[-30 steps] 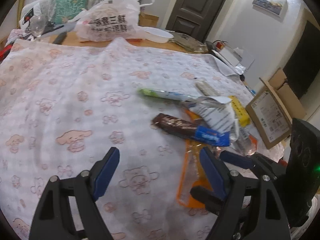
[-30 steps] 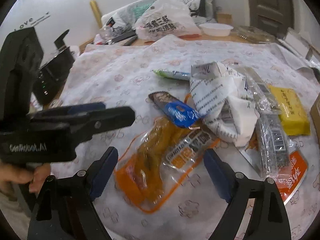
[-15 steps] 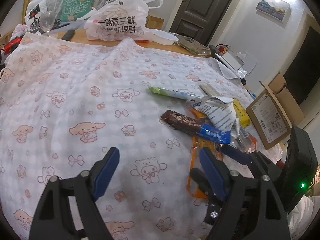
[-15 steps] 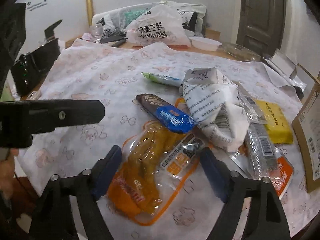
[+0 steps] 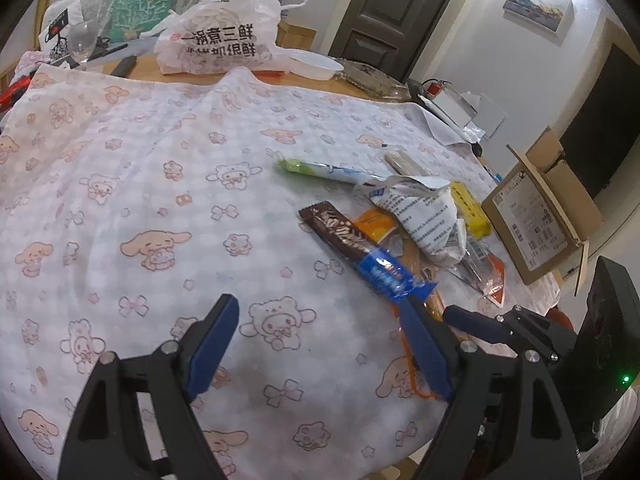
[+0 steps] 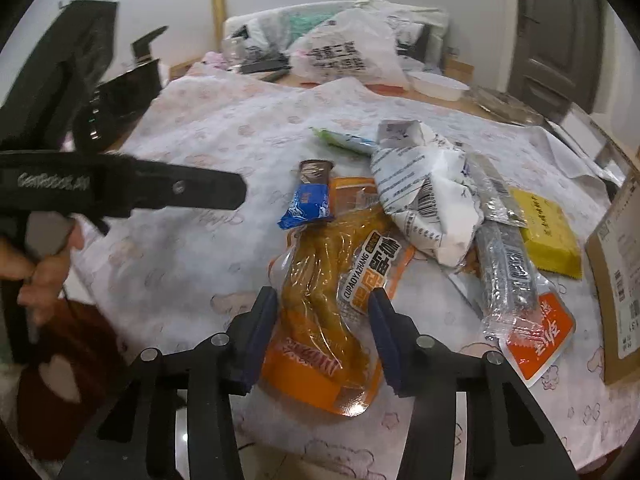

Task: Organize snacks
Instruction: 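Move the right gripper back over the orange spicy-strip pack, then close the right gripper on the orange spicy-strip pack and lift it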

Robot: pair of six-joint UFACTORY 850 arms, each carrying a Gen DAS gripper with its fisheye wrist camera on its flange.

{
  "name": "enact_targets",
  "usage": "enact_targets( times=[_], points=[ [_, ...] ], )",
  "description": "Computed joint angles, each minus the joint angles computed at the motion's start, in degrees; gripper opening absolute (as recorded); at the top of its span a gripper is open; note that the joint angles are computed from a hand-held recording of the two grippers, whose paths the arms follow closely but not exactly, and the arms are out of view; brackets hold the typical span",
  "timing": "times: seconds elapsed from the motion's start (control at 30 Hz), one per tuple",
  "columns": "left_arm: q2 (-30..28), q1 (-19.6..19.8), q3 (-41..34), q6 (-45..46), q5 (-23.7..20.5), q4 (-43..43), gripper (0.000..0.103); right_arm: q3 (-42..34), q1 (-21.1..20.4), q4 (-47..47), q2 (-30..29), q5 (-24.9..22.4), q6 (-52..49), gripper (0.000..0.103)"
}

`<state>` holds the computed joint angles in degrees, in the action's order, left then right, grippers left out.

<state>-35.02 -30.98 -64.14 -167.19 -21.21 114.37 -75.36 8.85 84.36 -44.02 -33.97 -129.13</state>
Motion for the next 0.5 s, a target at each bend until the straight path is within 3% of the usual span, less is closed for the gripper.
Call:
enact_targets(
  times=[0.17,0.33,0.4,0.5],
  points=[
    [-0.2,-0.1,-0.3,0.9,0.3,-0.8,0.080,-0.4,-1.2,-5.8,0.2,-2.6,1.2,0.043],
    [-0.2,-0.2,-0.2,0.3,0.2,0.0,0.080,1.3,-0.9,-3.2,1.6,-0.8,0.5,0.055],
    [-0.3,-0.2,-0.3,0.4,0.2,-0.1,0.080,1.3,-0.5,-1.1,1.6,-0.2,0.3,0.068],
    [-0.2,-0.3,-0.2,0.3,0.0,0.1,0.080,0.7,0.6,-0.3,0.4,1.4,2.9,0.074]
  ],
)
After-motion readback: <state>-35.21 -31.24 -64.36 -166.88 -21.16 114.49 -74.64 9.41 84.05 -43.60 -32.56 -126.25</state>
